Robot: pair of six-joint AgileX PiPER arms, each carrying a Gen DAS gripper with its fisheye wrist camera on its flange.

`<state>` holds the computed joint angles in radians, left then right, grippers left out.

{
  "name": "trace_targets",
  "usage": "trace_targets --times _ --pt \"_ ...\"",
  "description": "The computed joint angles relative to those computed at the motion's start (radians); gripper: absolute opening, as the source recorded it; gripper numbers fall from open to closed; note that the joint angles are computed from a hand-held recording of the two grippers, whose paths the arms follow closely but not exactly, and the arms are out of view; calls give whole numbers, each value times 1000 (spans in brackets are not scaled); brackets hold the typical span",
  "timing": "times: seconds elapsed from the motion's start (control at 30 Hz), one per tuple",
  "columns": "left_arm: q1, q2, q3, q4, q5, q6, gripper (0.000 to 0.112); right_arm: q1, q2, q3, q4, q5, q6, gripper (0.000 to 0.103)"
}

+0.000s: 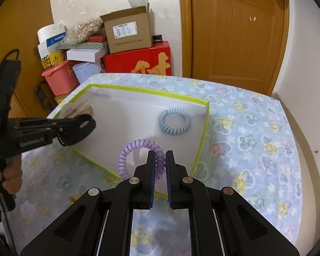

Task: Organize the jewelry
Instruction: 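Lower wristband into tray with left tool while right tool releases purple tie there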

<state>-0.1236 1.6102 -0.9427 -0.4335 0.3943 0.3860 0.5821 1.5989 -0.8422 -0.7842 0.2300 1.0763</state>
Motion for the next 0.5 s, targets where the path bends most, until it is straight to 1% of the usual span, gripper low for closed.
trace_targets --times 0.13,0.23,0.3,0.37,0.43,0.5 --pt "3 17 -41 21 38 -7 12 -23 29 -25 69 -6 -77 9" --pt "-11 36 -72 97 38 -78 12 -38 49 -52 129 -4 -148 9" --pt "-19 59 -94 138 42 -120 12 -42 66 -71 143 4 -167 9" --pt "-34 69 -96 175 29 -153 12 -48 87 -97 182 19 -213 9" --pt "-47 72 -97 213 20 -188 13 -49 102 -109 180 35 -216 9" --pt "-60 65 -82 240 6 -209 13 -53 113 -114 208 44 -247 9"
